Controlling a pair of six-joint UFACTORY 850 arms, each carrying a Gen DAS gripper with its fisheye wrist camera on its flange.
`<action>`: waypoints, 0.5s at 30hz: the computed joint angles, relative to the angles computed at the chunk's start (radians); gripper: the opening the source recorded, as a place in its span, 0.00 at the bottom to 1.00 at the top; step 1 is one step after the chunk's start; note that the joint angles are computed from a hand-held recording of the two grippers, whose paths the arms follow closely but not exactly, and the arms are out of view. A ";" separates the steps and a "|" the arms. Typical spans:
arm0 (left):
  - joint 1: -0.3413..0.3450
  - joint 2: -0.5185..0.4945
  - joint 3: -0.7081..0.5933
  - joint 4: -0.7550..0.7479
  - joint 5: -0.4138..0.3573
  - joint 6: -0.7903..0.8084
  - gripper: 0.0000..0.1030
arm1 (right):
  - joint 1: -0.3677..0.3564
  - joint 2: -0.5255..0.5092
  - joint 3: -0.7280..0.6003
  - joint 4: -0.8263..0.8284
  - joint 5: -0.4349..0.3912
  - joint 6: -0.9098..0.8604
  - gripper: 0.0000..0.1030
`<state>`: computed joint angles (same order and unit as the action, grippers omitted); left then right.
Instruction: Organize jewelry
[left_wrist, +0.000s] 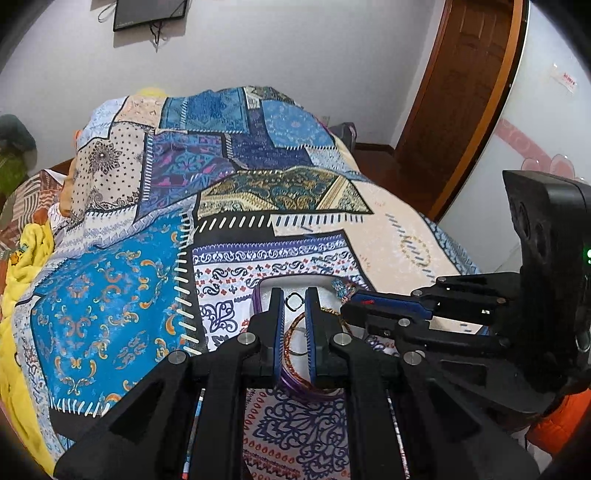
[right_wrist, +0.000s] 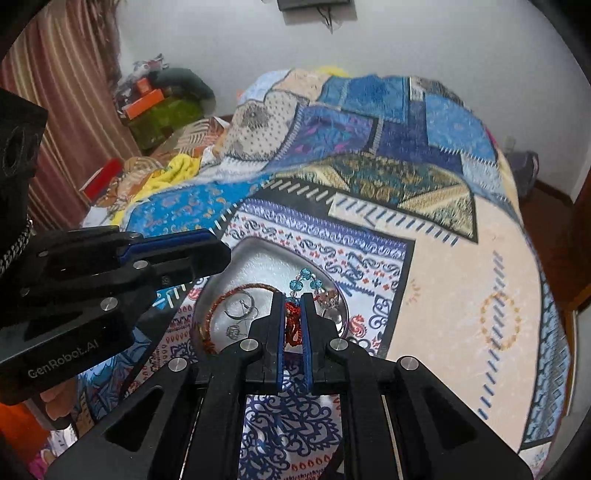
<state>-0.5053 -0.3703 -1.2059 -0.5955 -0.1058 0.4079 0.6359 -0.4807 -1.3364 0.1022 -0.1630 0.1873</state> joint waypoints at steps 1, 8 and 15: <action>0.000 -0.003 -0.002 0.045 -0.001 -0.042 0.09 | -0.001 -0.003 -0.004 0.035 -0.007 -0.034 0.07; -0.003 -0.007 0.003 0.229 0.002 -0.222 0.09 | 0.002 -0.004 -0.008 0.131 -0.038 -0.142 0.07; -0.003 0.024 0.028 0.324 0.002 -0.315 0.09 | 0.015 -0.003 -0.024 -0.104 -0.075 0.087 0.10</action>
<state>-0.5082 -0.3462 -1.1781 -0.2718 -0.1040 0.0929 0.6513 -0.4840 -1.3607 -0.0019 -0.2384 0.2743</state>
